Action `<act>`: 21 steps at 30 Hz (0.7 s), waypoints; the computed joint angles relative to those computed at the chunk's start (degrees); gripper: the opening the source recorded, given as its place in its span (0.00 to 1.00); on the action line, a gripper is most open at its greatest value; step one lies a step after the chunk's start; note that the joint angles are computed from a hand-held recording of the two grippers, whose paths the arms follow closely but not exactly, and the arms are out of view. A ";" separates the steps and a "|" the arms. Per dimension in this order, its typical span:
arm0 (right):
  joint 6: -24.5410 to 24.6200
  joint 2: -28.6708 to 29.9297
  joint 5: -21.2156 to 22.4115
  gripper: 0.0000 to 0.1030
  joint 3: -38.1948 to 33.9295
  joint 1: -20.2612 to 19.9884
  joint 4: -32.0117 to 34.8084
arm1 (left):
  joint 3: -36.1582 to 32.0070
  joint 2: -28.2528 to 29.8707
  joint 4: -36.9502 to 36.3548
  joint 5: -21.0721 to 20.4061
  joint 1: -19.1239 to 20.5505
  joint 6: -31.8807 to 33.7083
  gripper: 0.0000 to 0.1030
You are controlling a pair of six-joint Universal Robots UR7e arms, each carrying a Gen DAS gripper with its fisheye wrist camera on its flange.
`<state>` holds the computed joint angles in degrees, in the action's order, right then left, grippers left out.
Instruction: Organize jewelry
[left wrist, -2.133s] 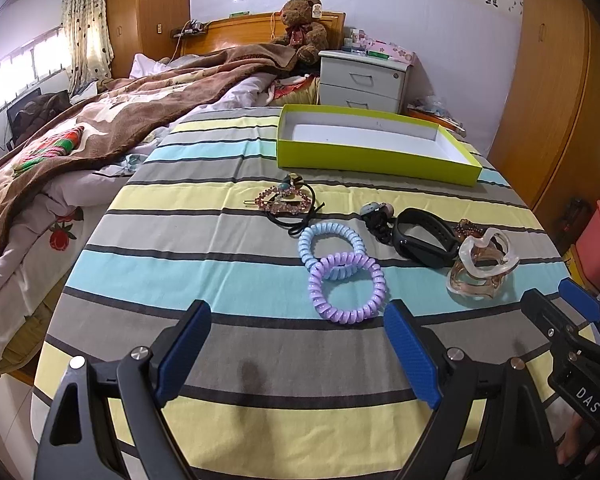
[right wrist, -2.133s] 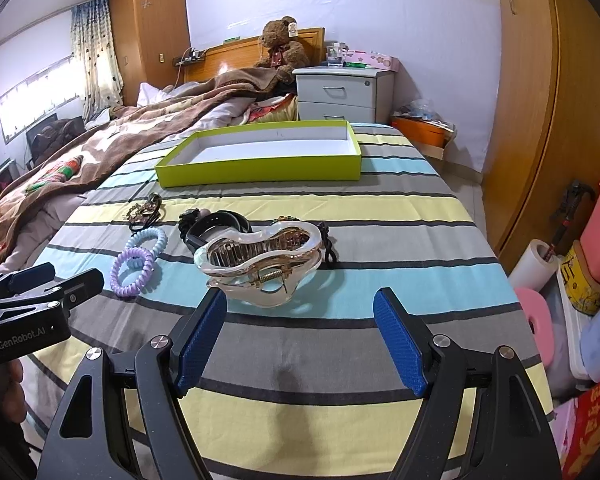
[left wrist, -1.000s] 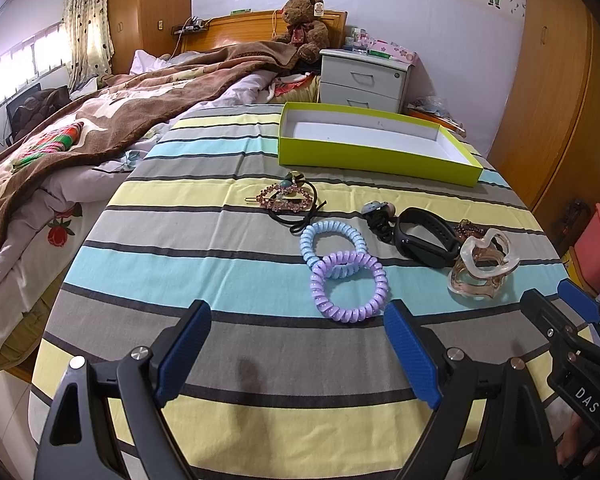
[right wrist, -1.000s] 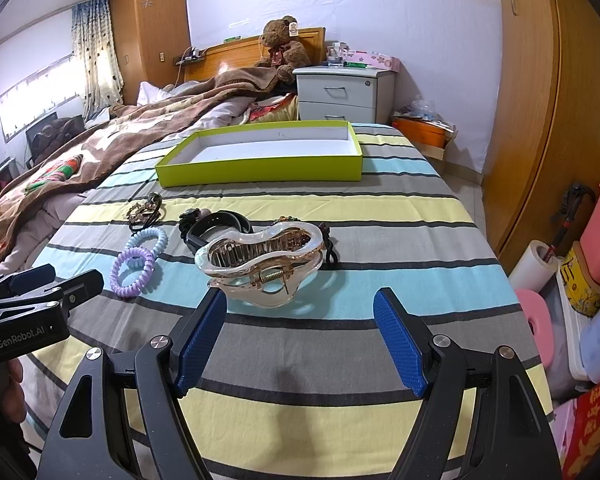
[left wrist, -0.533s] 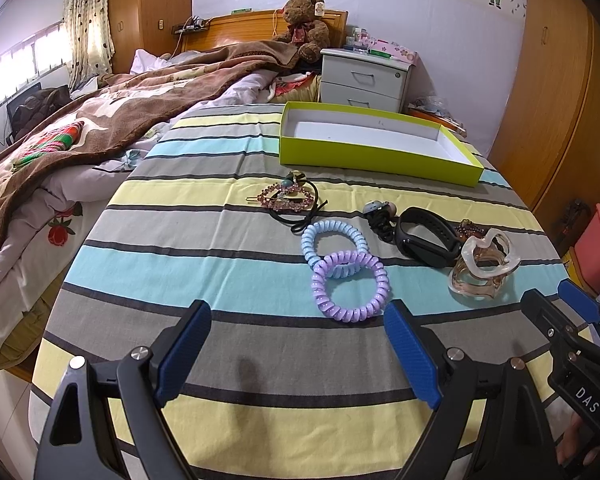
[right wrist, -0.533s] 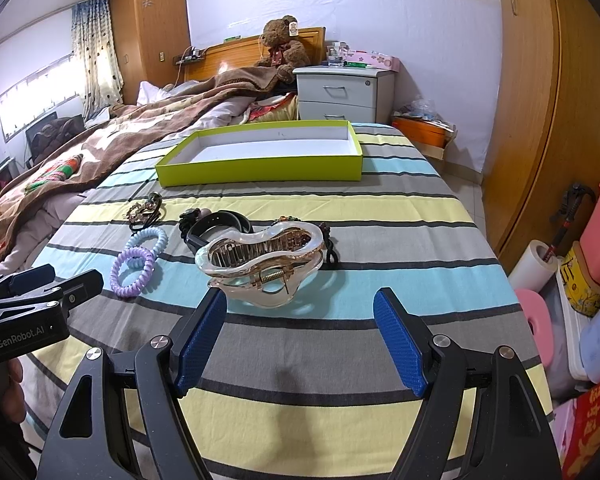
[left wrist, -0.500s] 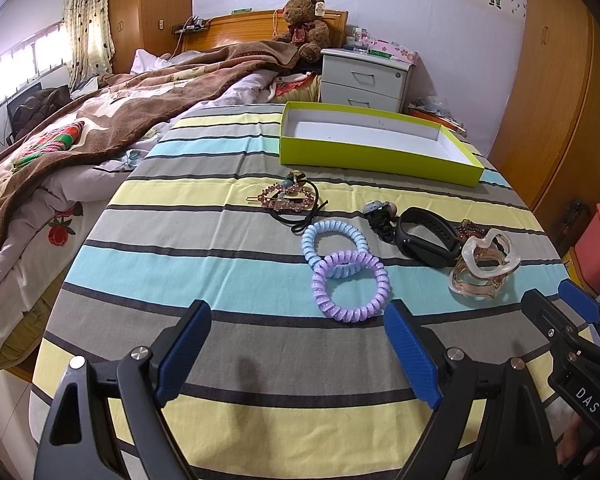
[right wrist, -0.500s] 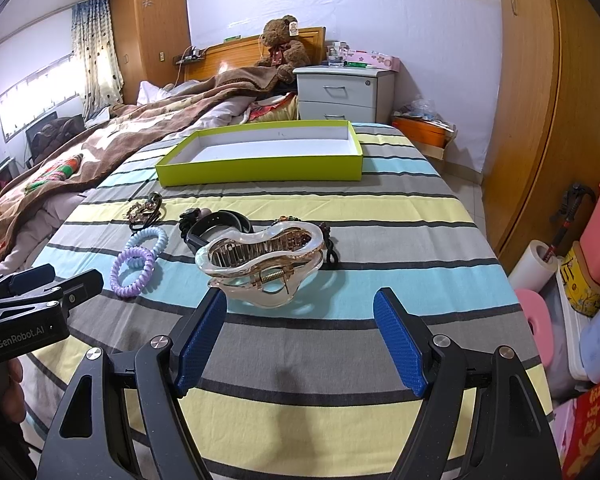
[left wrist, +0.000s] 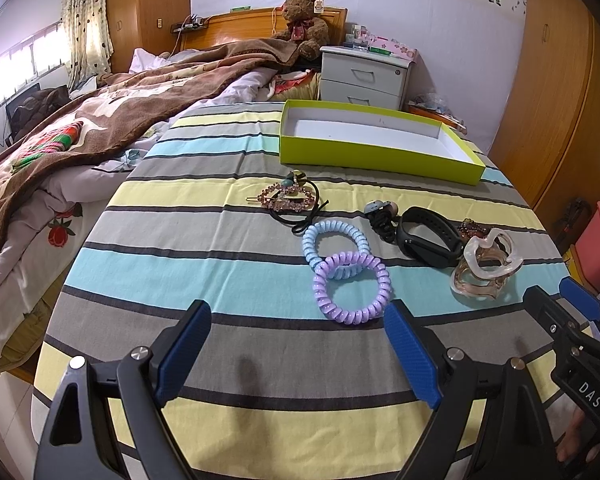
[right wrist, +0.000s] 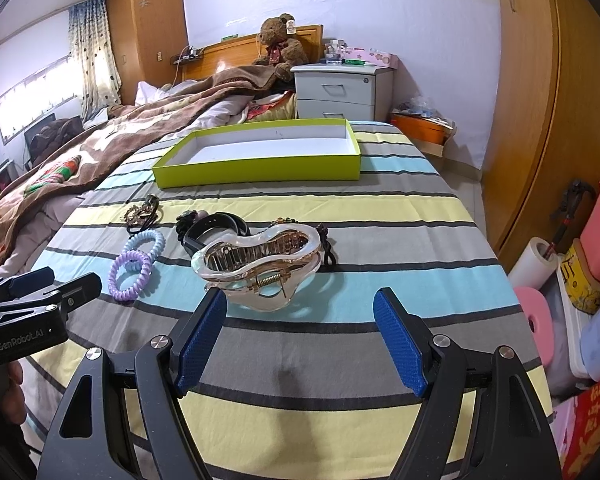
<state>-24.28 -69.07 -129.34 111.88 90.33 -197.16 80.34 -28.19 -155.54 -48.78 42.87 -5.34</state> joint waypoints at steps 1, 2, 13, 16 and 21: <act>0.04 -0.03 0.06 0.74 0.07 -0.02 -0.07 | -0.25 0.03 0.40 -0.10 0.05 -0.02 0.87; 0.20 -0.09 0.08 0.74 0.01 -0.04 0.08 | -0.32 0.02 0.51 -0.11 0.06 0.01 0.87; 8.07 -1.37 2.74 0.74 -2.99 -1.41 7.69 | -2.55 -0.43 4.08 -7.13 2.36 2.86 0.87; 11.55 -1.57 5.52 0.73 -4.32 -2.01 11.24 | -3.55 -0.62 5.85 -8.95 3.15 1.69 0.87; 13.99 -0.06 4.56 0.64 -6.96 -1.92 15.16 | -4.95 -0.61 8.66 -10.87 3.84 1.16 0.87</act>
<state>-10.29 -69.13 -124.78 104.93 88.41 -182.01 75.39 -28.80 -146.88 -59.65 46.71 -4.19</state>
